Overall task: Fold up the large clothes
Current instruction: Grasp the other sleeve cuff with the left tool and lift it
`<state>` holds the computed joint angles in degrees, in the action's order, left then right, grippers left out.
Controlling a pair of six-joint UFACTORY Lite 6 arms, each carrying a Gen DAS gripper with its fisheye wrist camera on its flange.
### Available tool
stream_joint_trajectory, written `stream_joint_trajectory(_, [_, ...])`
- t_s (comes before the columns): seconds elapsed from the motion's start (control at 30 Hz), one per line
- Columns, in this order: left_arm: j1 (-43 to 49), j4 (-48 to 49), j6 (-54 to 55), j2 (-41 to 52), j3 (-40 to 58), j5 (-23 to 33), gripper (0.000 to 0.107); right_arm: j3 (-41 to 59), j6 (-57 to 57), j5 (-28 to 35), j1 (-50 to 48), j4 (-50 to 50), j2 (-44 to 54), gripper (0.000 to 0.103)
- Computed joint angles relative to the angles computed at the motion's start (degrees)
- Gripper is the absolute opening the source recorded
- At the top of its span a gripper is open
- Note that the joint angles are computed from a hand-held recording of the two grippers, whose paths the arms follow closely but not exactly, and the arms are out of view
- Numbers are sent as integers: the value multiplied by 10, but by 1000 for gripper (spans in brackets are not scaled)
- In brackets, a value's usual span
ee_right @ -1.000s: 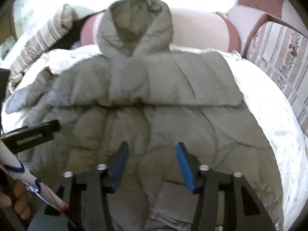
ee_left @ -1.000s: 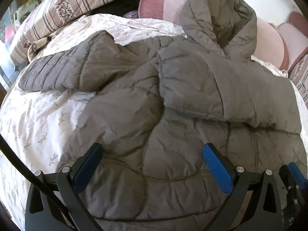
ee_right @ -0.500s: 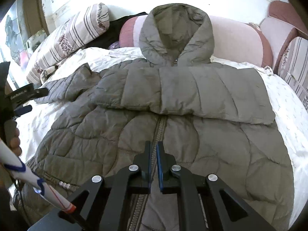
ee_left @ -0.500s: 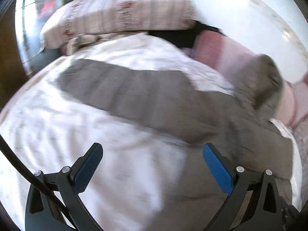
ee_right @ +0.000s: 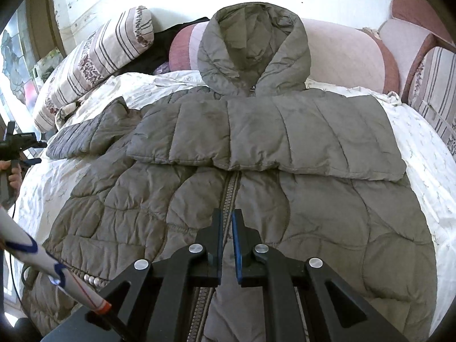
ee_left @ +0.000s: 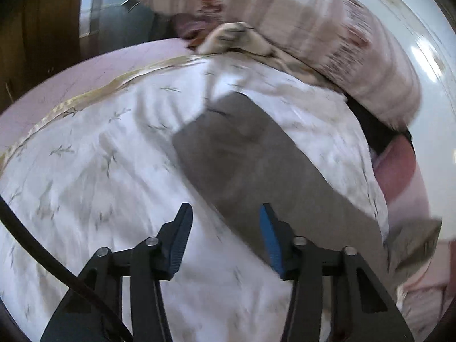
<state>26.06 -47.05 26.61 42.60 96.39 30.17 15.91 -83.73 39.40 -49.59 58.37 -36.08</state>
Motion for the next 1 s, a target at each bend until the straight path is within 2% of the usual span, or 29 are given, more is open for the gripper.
stream_joint_trajectory(0.13, [16, -43, 8, 86, 93, 30, 32, 13, -7, 4, -10, 12, 29, 7])
stream_joint_trajectory(0.23, [26, -124, 38, 139, 135, 43, 32, 17, -13, -5, -6, 20, 40, 7])
stream_joint_trajectory(0.37, [32, -222, 88, 161, 141, 41, 32, 20, -25, -17, -4, 33, 55, 7])
stream_joint_trajectory(0.43, [28, -226, 90, 156, 135, 31, 15, 22, -33, -24, -5, 42, 61, 7])
stream_joint_trajectory(0.63, [24, -269, 167, 53, 33, 15, 12, 41, -45, -15, -45, 59, 76, 7])
stream_joint_trajectory(0.8, [1, -246, 173, -56, -26, 11, 11, 67, -71, -49, -78, 95, 107, 7])
stream_joint_trajectory(0.83, [-10, -240, 171, -90, -42, 9, 11, 77, -67, -63, -83, 100, 125, 7])
stream_joint_trajectory(0.93, [-45, -218, 157, -159, -67, 8, 11, 119, 13, -160, -56, 51, 217, 7])
stream_joint_trajectory(1.0, [-86, -190, 133, -215, -83, 5, 11, 162, 83, -161, -66, -9, 311, 8])
